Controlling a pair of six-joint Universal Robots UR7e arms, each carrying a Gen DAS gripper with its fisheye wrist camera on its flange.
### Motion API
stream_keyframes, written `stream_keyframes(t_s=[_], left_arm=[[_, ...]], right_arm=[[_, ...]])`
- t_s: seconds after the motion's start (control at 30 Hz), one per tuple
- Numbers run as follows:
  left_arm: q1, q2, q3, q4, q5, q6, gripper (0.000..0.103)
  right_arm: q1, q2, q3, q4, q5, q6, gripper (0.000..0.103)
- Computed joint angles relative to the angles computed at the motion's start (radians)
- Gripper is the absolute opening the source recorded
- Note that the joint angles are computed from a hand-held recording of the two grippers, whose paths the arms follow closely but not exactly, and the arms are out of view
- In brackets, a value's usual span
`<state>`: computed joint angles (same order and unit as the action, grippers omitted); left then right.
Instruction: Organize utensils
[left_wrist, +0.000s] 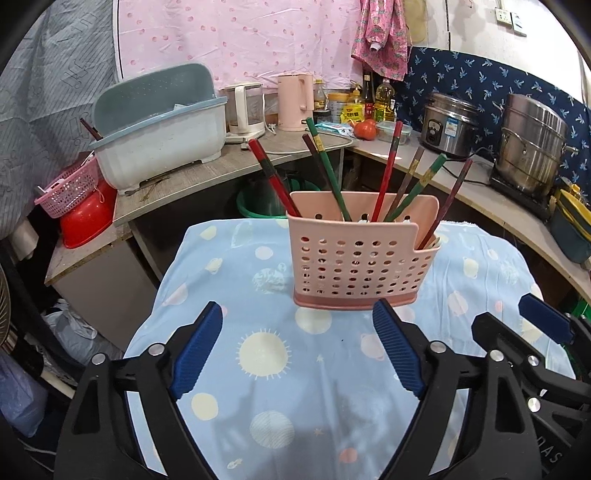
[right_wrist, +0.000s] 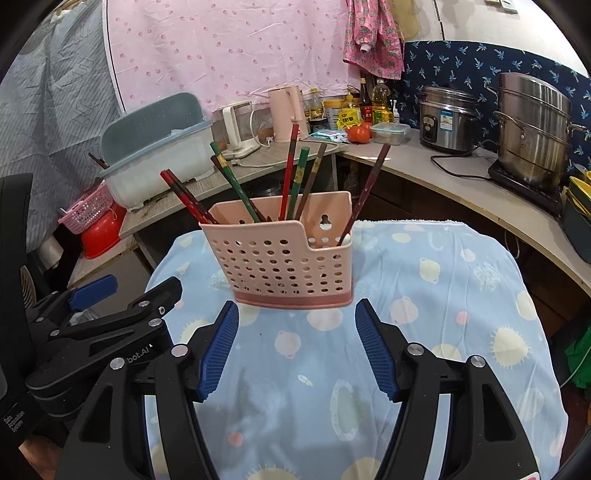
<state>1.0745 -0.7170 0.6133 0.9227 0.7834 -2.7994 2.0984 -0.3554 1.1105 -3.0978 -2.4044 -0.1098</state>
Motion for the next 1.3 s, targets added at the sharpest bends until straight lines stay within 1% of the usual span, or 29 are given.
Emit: stream_keyframes(t_s=[0.07,0.1,0.23,0.33,0.57,0.63,0.87,0.97,1.07,1.17,1.3], left_arm=[[-0.001,-0.018,0.035,-0.021,-0.012,0.002,0.087],[-0.001,-0.026,0.053,-0.031,-0.018,0.001,0.089],[0.0,-0.047,0.098,-0.052,-0.03,-0.002,0.091],[0.0,-0.058,0.126,-0.062,-0.036,-0.002,0.094],[0.006,-0.062,0.141,-0.049,-0.035,-0.03,0.096],[0.006,-0.061,0.142,-0.048,-0.041,-0.033,0.096],[0.01,-0.062,0.154,-0.041,-0.045,-0.039,0.096],[0.011,-0.063,0.161,-0.043,-0.053,-0.042,0.096],[0.011,-0.065,0.169,-0.045,-0.059,-0.044,0.096],[0.009,-0.067,0.183,-0.055,-0.081,-0.043,0.096],[0.01,-0.067,0.188,-0.054,-0.086,-0.044,0.096]], right_arm=[[0.001,-0.006,0.011,0.007,-0.007,0.011,0.069],[0.001,-0.01,0.019,0.008,-0.01,0.019,0.073],[0.0,-0.026,0.047,0.025,-0.008,0.053,0.082],[0.002,-0.027,0.057,0.019,-0.02,0.058,0.084],[0.01,-0.02,0.059,0.013,-0.059,0.05,0.087],[0.011,-0.019,0.059,0.012,-0.072,0.051,0.097],[0.012,-0.014,0.062,0.017,-0.094,0.046,0.097],[0.009,-0.019,0.067,0.041,-0.086,0.071,0.097],[0.01,-0.014,0.069,0.018,-0.094,0.055,0.097],[0.01,-0.011,0.068,0.025,-0.096,0.053,0.097],[0.01,-0.01,0.068,0.032,-0.1,0.059,0.097]])
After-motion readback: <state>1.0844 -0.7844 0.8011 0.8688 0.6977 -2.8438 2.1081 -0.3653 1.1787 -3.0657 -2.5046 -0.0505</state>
